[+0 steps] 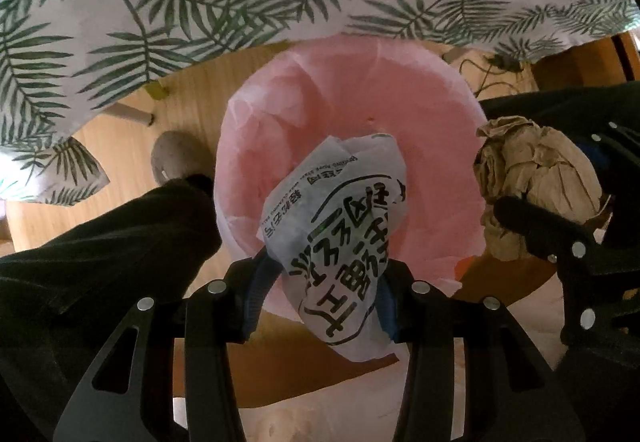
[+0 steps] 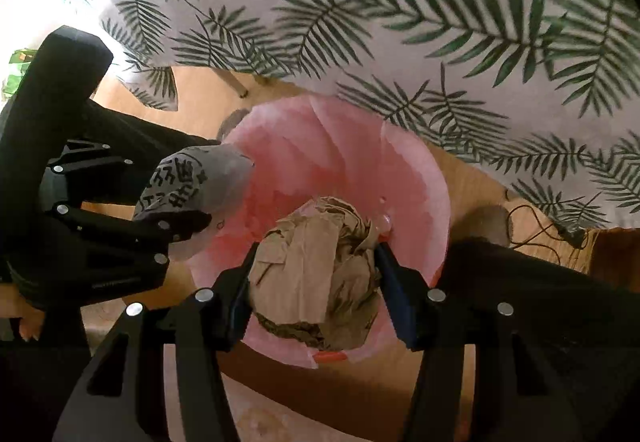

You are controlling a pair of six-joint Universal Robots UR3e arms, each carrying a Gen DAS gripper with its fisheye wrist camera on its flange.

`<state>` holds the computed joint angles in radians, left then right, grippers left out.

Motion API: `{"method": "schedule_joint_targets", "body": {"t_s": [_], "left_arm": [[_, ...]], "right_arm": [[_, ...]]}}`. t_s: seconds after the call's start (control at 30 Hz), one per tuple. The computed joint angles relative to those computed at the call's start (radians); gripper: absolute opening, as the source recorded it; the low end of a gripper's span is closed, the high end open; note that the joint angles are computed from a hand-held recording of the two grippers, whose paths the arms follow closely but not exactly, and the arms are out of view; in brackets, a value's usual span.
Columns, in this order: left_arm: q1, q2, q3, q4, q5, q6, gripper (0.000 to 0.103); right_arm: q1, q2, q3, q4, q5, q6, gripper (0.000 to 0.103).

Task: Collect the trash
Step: 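Carry the bag and brown paper over the wastebasket and release both, then grasp the green can with the left tool while the right tool reaches the blue lid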

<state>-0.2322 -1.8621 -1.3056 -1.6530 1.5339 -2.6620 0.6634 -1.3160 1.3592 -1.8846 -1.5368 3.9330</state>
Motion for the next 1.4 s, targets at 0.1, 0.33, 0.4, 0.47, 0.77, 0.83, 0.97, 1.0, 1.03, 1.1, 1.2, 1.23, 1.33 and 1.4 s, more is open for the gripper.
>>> {"method": "schedule_joint_targets", "body": {"t_s": [0.1,0.33,0.4,0.47,0.77,0.83,0.97,1.0,1.03,1.1,1.2,1.23,1.33,1.4], "left_arm": [[-0.004,-0.02,0.006,0.004,0.009,-0.003,0.047],[-0.009,-0.023,-0.003,0.019,0.027,-0.016,0.059],[-0.006,-0.02,-0.006,0.025,0.026,-0.017,0.062],[-0.005,-0.019,-0.005,0.026,0.03,-0.019,0.062],[0.005,-0.012,-0.017,0.066,0.061,-0.052,0.071],[0.007,-0.004,-0.018,0.078,0.066,-0.061,0.073],[0.015,0.02,-0.028,0.113,0.076,-0.071,0.079],[0.018,0.026,-0.03,0.122,0.078,-0.074,0.08],[0.02,0.032,-0.035,0.133,0.079,-0.077,0.081],[0.021,0.045,-0.039,0.144,0.083,-0.078,0.083],[0.031,0.076,-0.043,0.156,0.061,-0.057,0.083],[0.032,0.09,-0.04,0.158,0.055,-0.049,0.084],[0.036,0.127,-0.004,0.136,0.034,-0.029,0.086],[0.035,0.145,0.047,0.106,0.038,-0.025,0.086]], "right_arm": [[-0.005,0.007,0.009,-0.005,0.014,-0.005,0.057],[-0.013,0.033,0.015,-0.017,0.031,-0.007,0.061],[-0.016,0.036,0.022,-0.022,0.036,-0.007,0.063],[-0.017,0.038,0.03,-0.034,0.034,-0.008,0.064],[-0.012,0.053,0.0,0.006,0.009,-0.013,0.086],[-0.007,0.064,-0.019,0.02,-0.002,-0.023,0.093],[0.001,0.089,-0.06,0.052,-0.017,-0.044,0.097],[0.011,0.105,-0.091,0.08,-0.038,-0.043,0.098],[0.016,0.112,-0.104,0.093,-0.049,-0.041,0.098],[0.022,0.117,-0.126,0.112,-0.068,-0.032,0.098],[0.038,0.103,-0.149,0.136,-0.123,-0.011,0.098],[0.042,0.095,-0.151,0.138,-0.137,-0.011,0.098],[0.066,0.078,-0.205,0.193,-0.196,-0.002,0.098],[0.076,0.071,-0.296,0.286,-0.228,0.01,0.098]]}}
